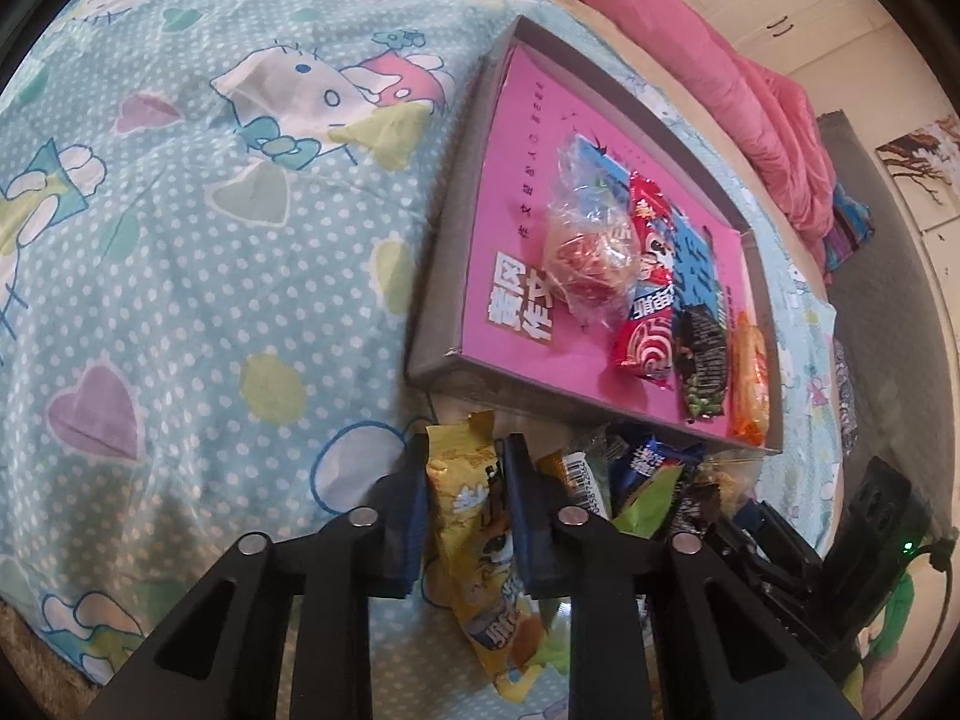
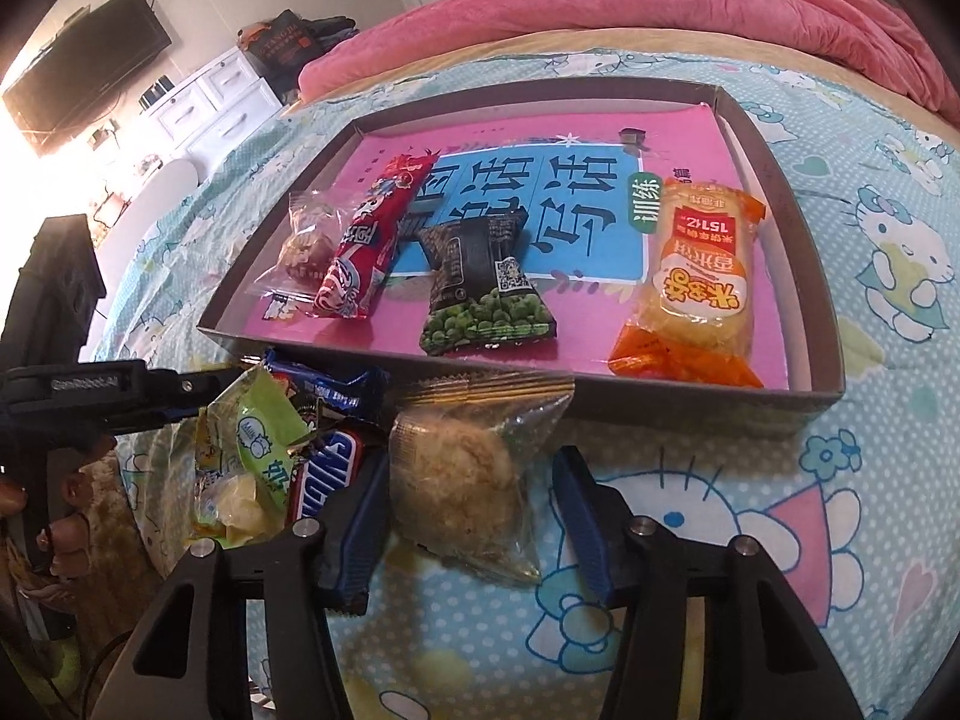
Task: Organize snacks
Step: 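Grasp the yellow snack bag with the left tool while the right tool grasps the clear pork-floss bag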
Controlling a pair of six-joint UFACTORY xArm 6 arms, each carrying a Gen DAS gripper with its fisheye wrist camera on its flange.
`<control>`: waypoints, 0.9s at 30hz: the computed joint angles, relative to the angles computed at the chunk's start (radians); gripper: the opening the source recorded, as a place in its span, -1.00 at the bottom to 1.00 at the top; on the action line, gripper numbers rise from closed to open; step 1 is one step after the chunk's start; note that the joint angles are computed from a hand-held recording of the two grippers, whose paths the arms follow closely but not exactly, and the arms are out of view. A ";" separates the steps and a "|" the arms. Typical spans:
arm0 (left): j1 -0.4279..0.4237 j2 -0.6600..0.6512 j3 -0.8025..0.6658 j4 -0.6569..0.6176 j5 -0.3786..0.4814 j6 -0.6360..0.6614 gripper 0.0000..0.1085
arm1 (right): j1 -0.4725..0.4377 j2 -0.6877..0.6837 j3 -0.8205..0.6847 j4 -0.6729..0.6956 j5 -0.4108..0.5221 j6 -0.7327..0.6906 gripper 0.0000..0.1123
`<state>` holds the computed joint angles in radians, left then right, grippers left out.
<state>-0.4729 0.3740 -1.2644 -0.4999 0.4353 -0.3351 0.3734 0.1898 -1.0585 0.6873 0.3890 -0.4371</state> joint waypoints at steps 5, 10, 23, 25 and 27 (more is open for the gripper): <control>-0.006 0.002 0.000 0.048 -0.006 -0.023 -0.64 | 0.000 0.008 -0.009 0.050 0.004 -0.053 -0.25; -0.014 -0.016 0.018 0.028 -0.045 0.005 -0.70 | -0.001 0.006 -0.013 0.062 0.013 -0.075 -0.27; -0.010 -0.125 0.135 0.026 -0.178 0.008 -0.72 | -0.024 -0.056 0.032 0.117 -0.009 -0.105 -0.28; -0.007 -0.143 0.153 0.052 -0.208 -0.013 -0.72 | -0.020 -0.064 0.038 0.107 -0.033 -0.104 -0.28; -0.003 -0.158 0.169 0.082 -0.234 -0.035 -0.72 | -0.019 -0.073 0.045 0.098 -0.049 -0.104 -0.28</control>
